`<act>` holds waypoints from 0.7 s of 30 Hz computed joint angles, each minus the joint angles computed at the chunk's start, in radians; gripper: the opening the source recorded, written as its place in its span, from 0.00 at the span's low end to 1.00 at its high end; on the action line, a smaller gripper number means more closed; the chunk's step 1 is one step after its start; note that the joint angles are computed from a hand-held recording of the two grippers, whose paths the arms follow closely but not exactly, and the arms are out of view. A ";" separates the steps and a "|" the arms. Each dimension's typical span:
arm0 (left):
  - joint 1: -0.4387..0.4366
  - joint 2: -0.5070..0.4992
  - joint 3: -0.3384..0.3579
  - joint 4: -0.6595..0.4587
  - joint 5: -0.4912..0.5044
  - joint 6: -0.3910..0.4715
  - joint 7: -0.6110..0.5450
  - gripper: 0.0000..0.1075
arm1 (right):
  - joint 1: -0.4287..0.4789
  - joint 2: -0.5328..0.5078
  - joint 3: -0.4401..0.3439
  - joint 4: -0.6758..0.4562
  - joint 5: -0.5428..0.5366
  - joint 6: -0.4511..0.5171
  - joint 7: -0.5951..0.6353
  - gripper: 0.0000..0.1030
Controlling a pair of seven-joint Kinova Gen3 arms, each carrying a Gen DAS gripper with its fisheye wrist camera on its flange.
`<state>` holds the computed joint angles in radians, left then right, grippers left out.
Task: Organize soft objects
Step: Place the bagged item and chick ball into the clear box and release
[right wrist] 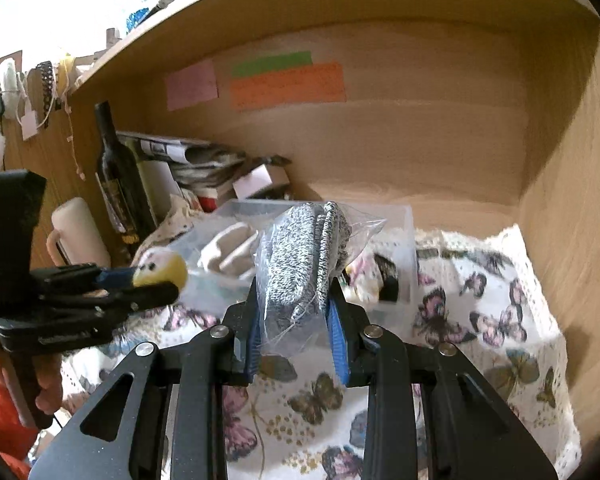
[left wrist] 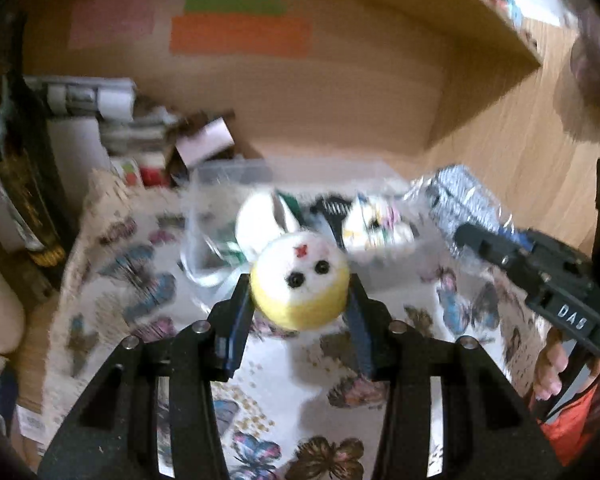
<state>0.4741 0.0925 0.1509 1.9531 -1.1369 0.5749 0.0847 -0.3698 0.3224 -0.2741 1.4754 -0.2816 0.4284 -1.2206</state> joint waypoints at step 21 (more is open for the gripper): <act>-0.099 0.060 -0.057 -0.086 0.090 -0.013 -0.142 0.42 | -0.134 0.211 0.073 -0.336 0.133 0.199 -0.086 0.25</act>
<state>0.3747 0.1526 0.0936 1.8673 -1.0467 0.5622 -0.0570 -0.5038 0.5334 -0.2006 1.1390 -0.1487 0.6273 -1.3067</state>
